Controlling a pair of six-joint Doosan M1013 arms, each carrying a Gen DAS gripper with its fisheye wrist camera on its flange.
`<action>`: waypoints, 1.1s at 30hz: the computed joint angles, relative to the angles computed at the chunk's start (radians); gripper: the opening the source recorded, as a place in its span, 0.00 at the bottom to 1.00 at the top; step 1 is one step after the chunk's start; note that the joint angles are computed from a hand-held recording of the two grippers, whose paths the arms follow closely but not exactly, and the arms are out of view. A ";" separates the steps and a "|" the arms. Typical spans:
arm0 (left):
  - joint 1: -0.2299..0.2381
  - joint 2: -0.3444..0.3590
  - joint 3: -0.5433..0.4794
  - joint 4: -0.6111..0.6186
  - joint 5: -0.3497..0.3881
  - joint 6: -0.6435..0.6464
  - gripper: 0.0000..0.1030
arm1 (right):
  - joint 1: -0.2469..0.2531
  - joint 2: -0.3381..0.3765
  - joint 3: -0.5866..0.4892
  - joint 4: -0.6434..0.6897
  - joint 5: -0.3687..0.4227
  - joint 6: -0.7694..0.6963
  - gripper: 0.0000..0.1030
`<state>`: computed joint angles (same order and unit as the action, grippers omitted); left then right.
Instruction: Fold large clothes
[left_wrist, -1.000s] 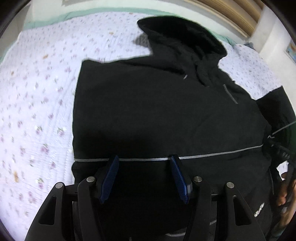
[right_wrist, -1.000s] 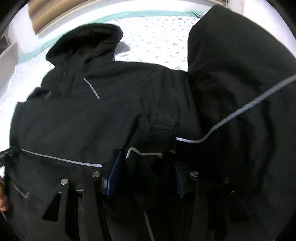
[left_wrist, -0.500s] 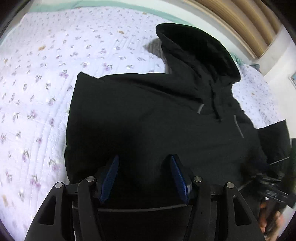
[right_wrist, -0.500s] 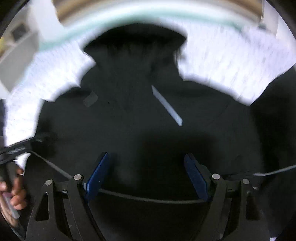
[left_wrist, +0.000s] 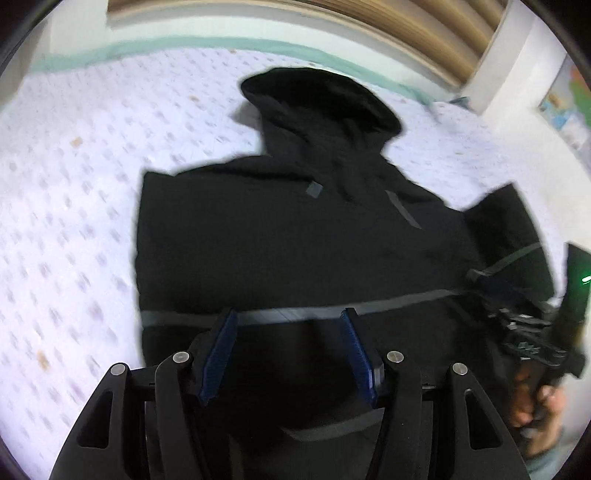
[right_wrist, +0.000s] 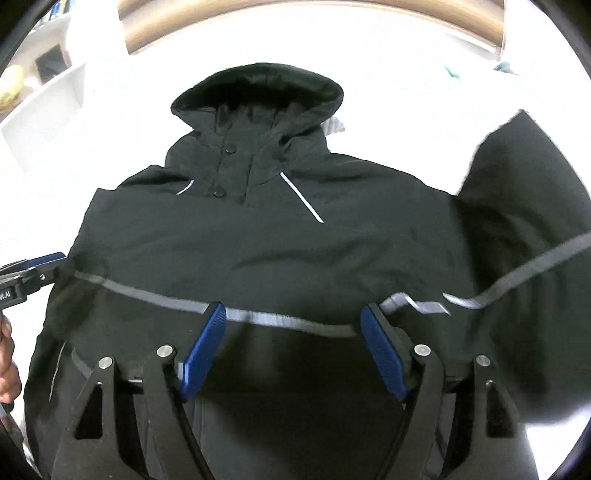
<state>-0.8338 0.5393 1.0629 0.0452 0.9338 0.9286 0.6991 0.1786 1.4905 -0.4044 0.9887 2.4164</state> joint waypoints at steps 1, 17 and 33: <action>-0.003 0.000 0.006 -0.019 0.007 -0.001 0.57 | 0.003 -0.016 0.017 0.017 -0.012 -0.007 0.76; -0.067 0.061 -0.086 0.119 0.162 -0.100 0.57 | 0.047 -0.066 0.151 -0.033 -0.081 0.136 0.76; -0.176 0.456 -0.846 0.061 0.381 0.022 0.57 | -0.050 -0.395 0.339 -0.152 -0.060 0.331 0.77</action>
<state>-1.0094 0.9951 0.2172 0.1058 1.3153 0.9503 0.6496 -0.2167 1.8291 -0.5561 0.9283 2.7475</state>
